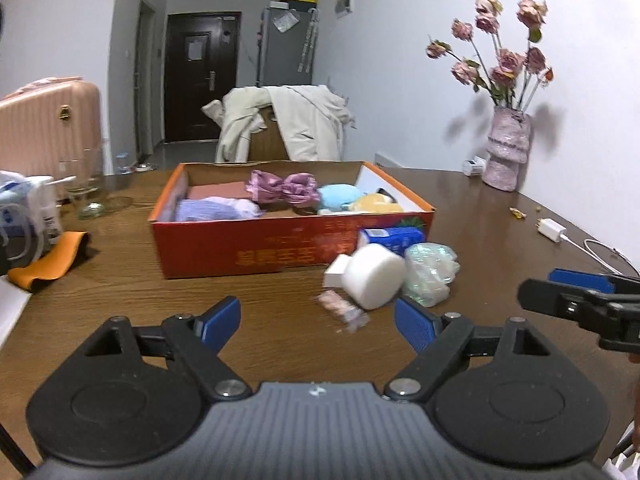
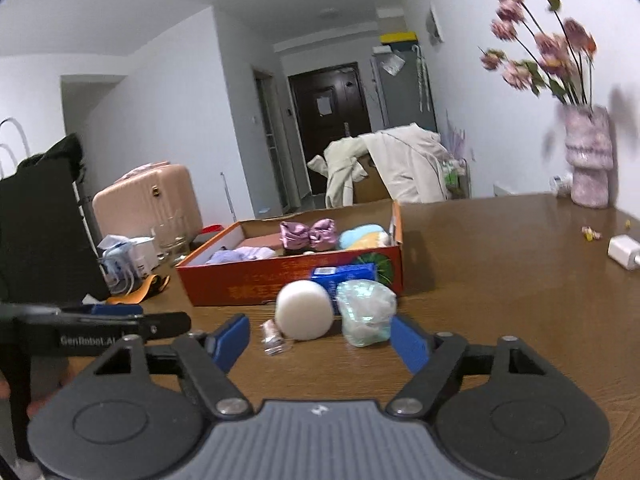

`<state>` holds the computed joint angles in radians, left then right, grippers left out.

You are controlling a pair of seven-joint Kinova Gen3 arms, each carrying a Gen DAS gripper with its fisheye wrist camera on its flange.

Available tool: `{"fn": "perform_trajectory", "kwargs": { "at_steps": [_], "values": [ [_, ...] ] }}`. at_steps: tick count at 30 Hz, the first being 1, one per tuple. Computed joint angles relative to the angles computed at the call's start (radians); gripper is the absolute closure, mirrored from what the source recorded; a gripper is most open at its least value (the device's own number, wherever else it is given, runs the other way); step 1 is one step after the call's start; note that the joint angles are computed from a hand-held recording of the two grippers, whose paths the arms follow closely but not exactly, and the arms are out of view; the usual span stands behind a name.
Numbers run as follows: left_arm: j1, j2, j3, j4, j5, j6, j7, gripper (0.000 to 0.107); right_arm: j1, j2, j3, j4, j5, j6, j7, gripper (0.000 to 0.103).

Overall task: Organize soft objects
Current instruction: 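Return to the pile and grasp the blue-and-white carton with both grippers, then lift the blue-and-white carton up from the pile with the left gripper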

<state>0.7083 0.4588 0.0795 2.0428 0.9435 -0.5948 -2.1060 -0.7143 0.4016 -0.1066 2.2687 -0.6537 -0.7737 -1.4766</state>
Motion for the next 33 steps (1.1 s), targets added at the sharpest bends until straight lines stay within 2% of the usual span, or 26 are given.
{"fn": "perform_trajectory", "kwargs": {
  "at_steps": [4, 6, 8, 10, 12, 13, 16, 18, 20, 22, 24, 26, 30, 33],
  "values": [
    [-0.001, 0.054, -0.013, -0.072, -0.006, 0.04, -0.026, 0.022, 0.059, 0.03, 0.011, -0.047, 0.06, 0.049, -0.024, 0.035],
    [-0.022, 0.081, -0.007, -0.104, -0.045, 0.066, -0.008, 0.023, 0.097, 0.049, 0.017, -0.081, 0.109, 0.083, -0.047, 0.037],
    [-0.014, 0.103, -0.036, -0.144, -0.055, 0.104, -0.005, 0.024, 0.131, 0.071, 0.025, -0.123, 0.156, 0.12, -0.064, 0.039],
    [-0.029, 0.121, -0.049, -0.18, -0.113, 0.145, 0.045, 0.032, 0.153, 0.094, 0.043, -0.167, 0.211, 0.156, -0.094, 0.04],
    [-0.106, 0.136, 0.011, -0.216, -0.194, 0.176, 0.097, 0.04, 0.185, 0.116, 0.055, -0.215, 0.289, 0.199, -0.149, 0.041],
    [-0.14, 0.148, 0.03, -0.246, -0.232, 0.206, 0.128, 0.047, 0.221, 0.13, 0.036, -0.242, 0.33, 0.218, -0.177, 0.042],
    [-0.184, 0.188, 0.026, -0.356, -0.276, 0.324, 0.194, 0.062, 0.36, 0.179, -0.061, -0.337, 0.452, 0.289, -0.266, 0.05],
    [-0.247, 0.215, 0.077, -0.402, -0.335, 0.366, 0.262, 0.066, 0.441, 0.218, -0.123, -0.401, 0.533, 0.339, -0.326, 0.053],
    [-0.292, 0.243, 0.113, -0.447, -0.364, 0.418, 0.31, 0.071, 0.534, 0.263, -0.212, -0.451, 0.615, 0.37, -0.375, 0.062],
    [-0.334, 0.269, 0.156, -0.474, -0.405, 0.444, 0.345, 0.08, 0.619, 0.315, -0.305, -0.478, 0.696, 0.368, -0.433, 0.066],
    [-0.386, 0.294, 0.217, -0.493, -0.452, 0.46, 0.376, 0.083, 0.685, 0.362, -0.379, -0.496, 0.777, 0.371, -0.494, 0.071],
    [-0.404, 0.302, 0.242, -0.491, -0.484, 0.442, 0.405, 0.084, 0.697, 0.375, -0.38, -0.495, 0.842, 0.354, -0.555, 0.076],
    [-0.418, 0.274, 0.266, -0.455, -0.537, 0.423, 0.459, 0.085, 0.592, 0.321, -0.238, -0.427, 0.863, 0.225, -0.619, 0.082],
    [-0.428, 0.2, 0.293, -0.35, -0.595, 0.331, 0.497, 0.085, 0.496, 0.239, -0.148, -0.34, 0.811, 0.139, -0.572, 0.082]
  ]
}}
